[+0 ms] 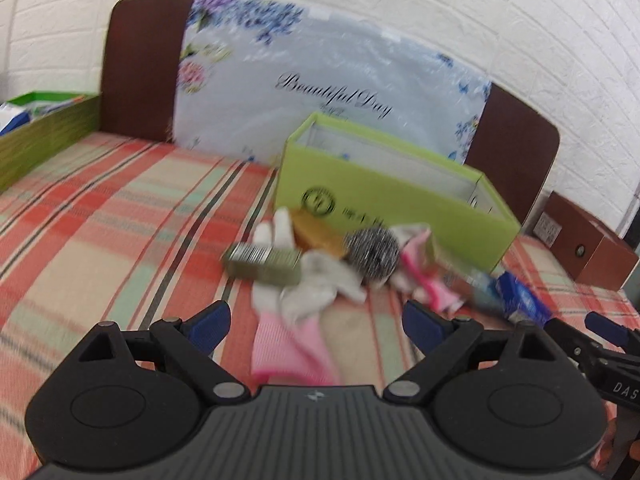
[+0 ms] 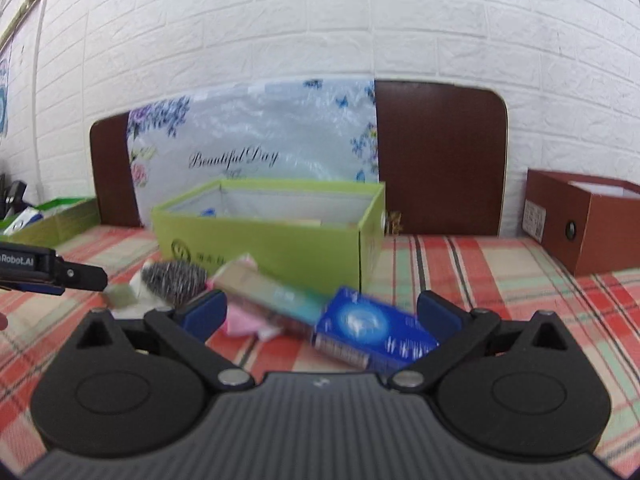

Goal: Organize objects
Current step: 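Grasp the white-pink glove with the left tool while the right tool grasps the blue medicine box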

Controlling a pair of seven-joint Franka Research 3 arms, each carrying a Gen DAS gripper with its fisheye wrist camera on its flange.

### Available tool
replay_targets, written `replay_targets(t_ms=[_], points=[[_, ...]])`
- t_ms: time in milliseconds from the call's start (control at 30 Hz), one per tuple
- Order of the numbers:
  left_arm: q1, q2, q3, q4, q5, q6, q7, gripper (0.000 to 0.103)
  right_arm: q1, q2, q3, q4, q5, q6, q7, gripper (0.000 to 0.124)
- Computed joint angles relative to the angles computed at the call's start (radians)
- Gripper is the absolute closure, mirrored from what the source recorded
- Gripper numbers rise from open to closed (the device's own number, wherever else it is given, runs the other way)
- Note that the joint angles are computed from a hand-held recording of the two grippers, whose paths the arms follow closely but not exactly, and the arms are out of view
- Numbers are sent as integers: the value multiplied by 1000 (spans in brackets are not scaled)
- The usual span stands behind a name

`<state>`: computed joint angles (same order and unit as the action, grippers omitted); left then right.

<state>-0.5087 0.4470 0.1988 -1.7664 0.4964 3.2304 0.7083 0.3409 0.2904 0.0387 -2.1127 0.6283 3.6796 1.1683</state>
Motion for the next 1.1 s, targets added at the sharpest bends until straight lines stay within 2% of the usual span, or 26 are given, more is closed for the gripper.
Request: replay_targets(t_ms=[67,100,167,233,333,367,467,500,567,633,767,867,900,967,1067,1100], points=[[2,-26,-9,-37,6,-31,-2,7,17,-19,-6,-30,42,-22,-22,21],[-15,-35,12,-54,18,-24,-21,7,22,-30,-9,-41,58,-45,-35,21],[-96,-48,109,-85,49,-2,-83,7,7,-50,4,-73,31,-63,-12,21],[-142,-59,157,-104,67,-6,-121,7,-21,-69,19,-106,-38,-76,28,21],[-149,-71,159,-115,101,-14,-159,7,-32,-78,13,-120,-99,-88,24,21],[-178,-69,192,-114,123,-6,-185,7,-56,-80,21,-126,-152,-90,45,21],[-301,-48,336,-105,194,20,-271,7,-144,-73,54,-123,-320,-104,150,21],[-304,-42,339,-99,188,25,-257,7,-175,-68,63,-113,-376,-121,185,21],[-266,-31,296,-72,190,8,-230,7,-232,-48,83,-86,-480,-140,237,21],[-226,-11,254,-34,195,-8,-215,7,-325,-22,132,-47,-631,-172,295,21],[-74,40,82,67,188,-75,-143,7,-496,53,242,62,-856,-242,330,21],[40,88,-52,148,168,-127,-67,9,-621,125,360,152,-914,-336,292,21],[70,103,-89,172,155,-143,-43,12,-642,147,386,178,-916,-366,271,21],[114,127,-142,206,129,-155,-8,15,-667,184,419,221,-909,-411,228,21],[200,154,-253,237,63,-169,92,31,-671,207,435,263,-872,-490,188,21],[224,159,-284,241,39,-172,128,34,-692,206,462,260,-847,-506,181,21]])
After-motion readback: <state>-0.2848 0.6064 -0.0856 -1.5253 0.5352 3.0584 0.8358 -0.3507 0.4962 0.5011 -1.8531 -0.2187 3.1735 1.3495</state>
